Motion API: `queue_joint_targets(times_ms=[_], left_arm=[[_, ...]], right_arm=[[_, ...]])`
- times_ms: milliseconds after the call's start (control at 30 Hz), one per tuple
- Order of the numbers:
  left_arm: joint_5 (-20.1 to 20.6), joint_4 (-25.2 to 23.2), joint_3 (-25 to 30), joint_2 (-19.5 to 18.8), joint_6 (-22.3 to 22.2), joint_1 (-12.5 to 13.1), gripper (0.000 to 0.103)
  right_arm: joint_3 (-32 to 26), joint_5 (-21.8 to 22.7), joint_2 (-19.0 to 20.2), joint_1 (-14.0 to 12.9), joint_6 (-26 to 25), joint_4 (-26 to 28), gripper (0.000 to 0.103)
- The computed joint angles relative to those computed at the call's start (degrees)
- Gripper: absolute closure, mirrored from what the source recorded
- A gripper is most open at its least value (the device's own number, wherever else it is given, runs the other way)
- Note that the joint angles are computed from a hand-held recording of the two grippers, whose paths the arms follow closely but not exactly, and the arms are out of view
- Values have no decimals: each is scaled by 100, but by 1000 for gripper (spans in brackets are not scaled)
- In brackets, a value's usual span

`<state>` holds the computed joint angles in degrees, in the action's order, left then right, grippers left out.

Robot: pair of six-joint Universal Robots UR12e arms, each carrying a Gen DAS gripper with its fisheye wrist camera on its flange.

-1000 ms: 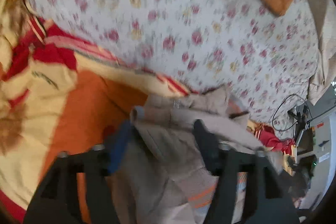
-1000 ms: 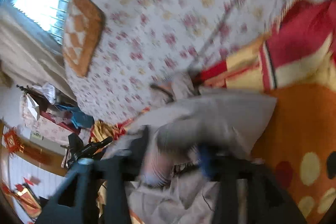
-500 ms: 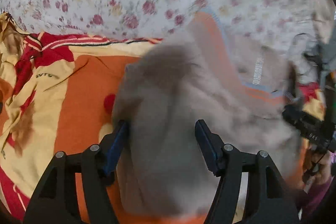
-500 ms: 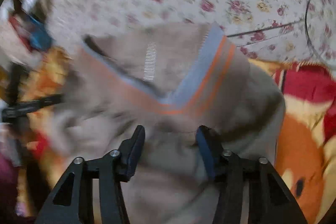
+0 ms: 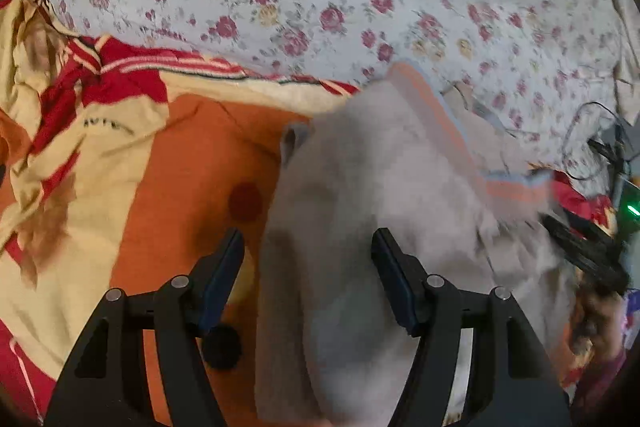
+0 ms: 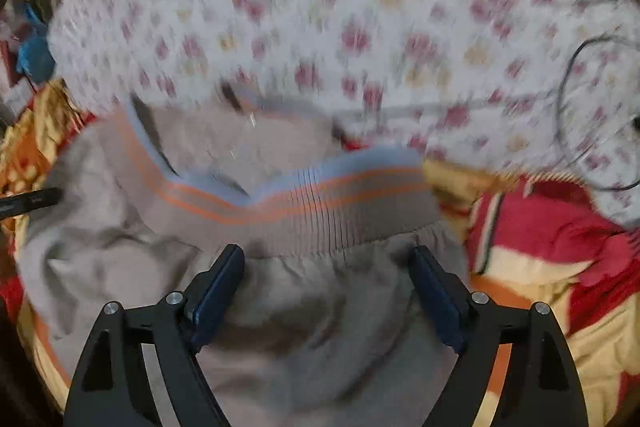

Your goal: Fold large clothes

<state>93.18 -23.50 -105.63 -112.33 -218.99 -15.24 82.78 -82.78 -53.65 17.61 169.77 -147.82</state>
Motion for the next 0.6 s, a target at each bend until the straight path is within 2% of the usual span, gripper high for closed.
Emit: queue_joint_targets(times_ms=[33,67,100,167,267,333,367,433,467,533,600], left_arm=[[-59,79,-77,52,17,-4,38],[-106,138,-157,124,64,-16,38],[-135,187,-217,178,114,-25,37],[-141,364,-383,300,234,-43,34],[-345,689,-594,404,308,-24,28],[-547,798,-682,405,298,2,25],[-564,797,-688,391,291,1,25],[-603,738,-702,374,325,-20,25],[-580,685,-697,368,358,-33,25],[-534,694,-712,363,430,-60,25],[-556,737,-736,342,508,-67,25]], right_arm=[[-92,-64,75,25,-55,101,35],[-165,-152,128,56,-159,126,71],[-194,-164,144,63,-234,37,88],[-192,83,138,-7,-90,-327,94],[-291,197,239,-127,673,-916,94],[-440,-160,391,-114,1002,-979,94],[-536,-355,492,-105,1145,-862,94],[-660,-260,596,-153,1309,-289,88],[-663,-133,589,-177,1316,-85,77],[-407,110,433,-241,1401,-261,70],[-73,448,173,-337,1425,-457,48]])
